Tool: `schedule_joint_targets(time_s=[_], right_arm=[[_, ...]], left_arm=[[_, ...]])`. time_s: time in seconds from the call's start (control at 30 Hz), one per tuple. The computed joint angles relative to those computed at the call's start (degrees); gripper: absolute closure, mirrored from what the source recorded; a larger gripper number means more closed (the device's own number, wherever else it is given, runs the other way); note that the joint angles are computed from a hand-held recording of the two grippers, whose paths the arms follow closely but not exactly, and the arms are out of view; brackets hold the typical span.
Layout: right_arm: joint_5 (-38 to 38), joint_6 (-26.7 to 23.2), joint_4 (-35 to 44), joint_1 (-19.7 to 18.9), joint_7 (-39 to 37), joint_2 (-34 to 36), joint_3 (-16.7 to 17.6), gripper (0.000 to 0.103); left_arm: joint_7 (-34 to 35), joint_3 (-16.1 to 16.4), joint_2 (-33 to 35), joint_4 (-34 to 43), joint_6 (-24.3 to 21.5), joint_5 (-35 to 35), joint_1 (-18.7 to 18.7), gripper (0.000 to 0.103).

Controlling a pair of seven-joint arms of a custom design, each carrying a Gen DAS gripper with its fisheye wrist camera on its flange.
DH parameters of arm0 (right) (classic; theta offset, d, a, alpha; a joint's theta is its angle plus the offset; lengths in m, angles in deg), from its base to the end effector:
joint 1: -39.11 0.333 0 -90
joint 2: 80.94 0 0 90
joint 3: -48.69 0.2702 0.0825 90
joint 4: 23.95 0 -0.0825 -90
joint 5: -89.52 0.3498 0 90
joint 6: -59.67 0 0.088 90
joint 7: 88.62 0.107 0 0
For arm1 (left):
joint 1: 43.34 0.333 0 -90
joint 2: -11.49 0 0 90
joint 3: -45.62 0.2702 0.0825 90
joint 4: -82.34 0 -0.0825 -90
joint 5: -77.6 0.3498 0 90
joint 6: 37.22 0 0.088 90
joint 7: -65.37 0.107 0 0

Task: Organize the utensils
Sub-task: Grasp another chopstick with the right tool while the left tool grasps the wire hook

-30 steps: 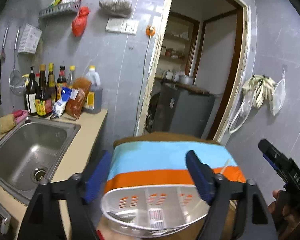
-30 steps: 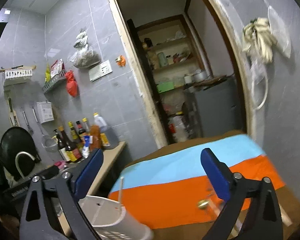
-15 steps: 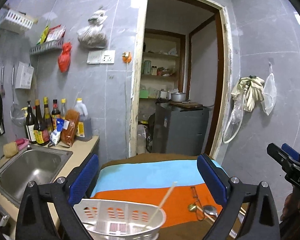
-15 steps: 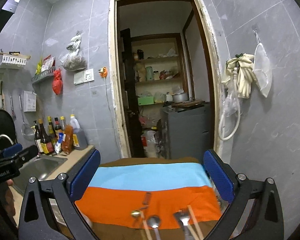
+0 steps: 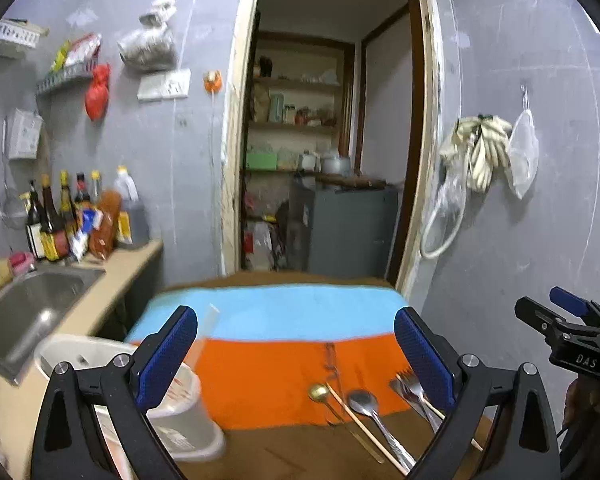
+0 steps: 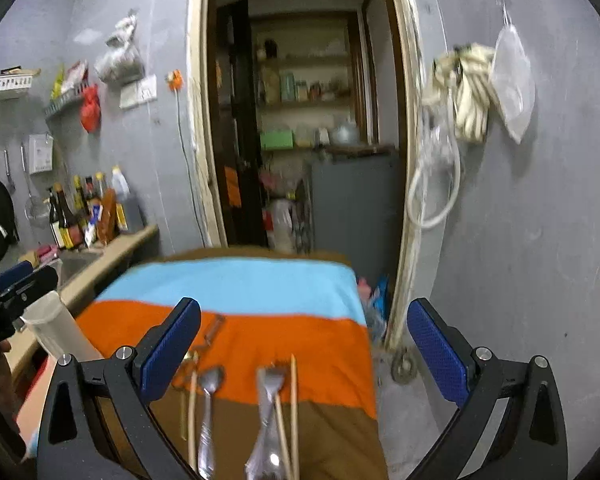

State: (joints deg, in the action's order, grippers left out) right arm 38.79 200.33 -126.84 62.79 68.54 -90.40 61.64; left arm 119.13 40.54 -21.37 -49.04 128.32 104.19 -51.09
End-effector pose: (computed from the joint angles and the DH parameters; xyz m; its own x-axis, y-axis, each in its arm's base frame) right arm 0.4195 0.3254 0.6639 -0.0006 -0.9965 -0.0835 -0.4330 0.0756 -0.8982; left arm 0.3956 -0.1274 0.6652 -0.0397 -0.9960 0.0799 -0.3640 -0.0601 -0.9295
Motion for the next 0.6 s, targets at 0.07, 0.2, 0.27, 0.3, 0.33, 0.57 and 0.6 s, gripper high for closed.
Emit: schedule_joint_targets(time_s=[0.07,0.2,0.27,0.3,0.33,0.57,0.6], right_arm=[[2.4,1.6,-2.36,-0.17,-0.93,-0.67,-1.12,0.002],[7.7,5.17,-5.75,-0.83,-3.48,-0.53,-2.89,0.002],[9.79,6.79,-6.75,-1.16,-4.71,0.12,-3.47,0.002],[10.83,7.59,-7.13,-1.3,-5.38,0.61,-3.73,0.002],[11.83,8.48,-7.45,-1.4,-6.01,1.17,-3.98,0.005],[22.82,13.35,-6.25,-1.17,-15.41,8.35,-5.53,0.037],[24.77,12.96,-5.39,-1.06,-17.48,9.57,-5.52,0.043]], left_arm=[[-1.03,-0.99,1.36,0.26,-0.77,-0.35,-0.08,0.004],[-2.5,-2.57,5.81,3.01,-3.74,-0.53,-0.11,0.004],[-2.68,-3.28,8.71,5.21,-5.73,-0.36,-0.1,0.004],[-2.63,-3.53,9.82,6.1,-6.53,-0.2,-0.12,0.004],[-2.4,-3.67,11.24,7.18,-7.28,-0.17,-0.22,0.004],[-2.22,-4.01,19.62,12.75,-10.0,-0.69,-0.11,0.004],[-1.96,-3.94,20.56,13.37,-10.21,-1.08,-0.17,0.005]])
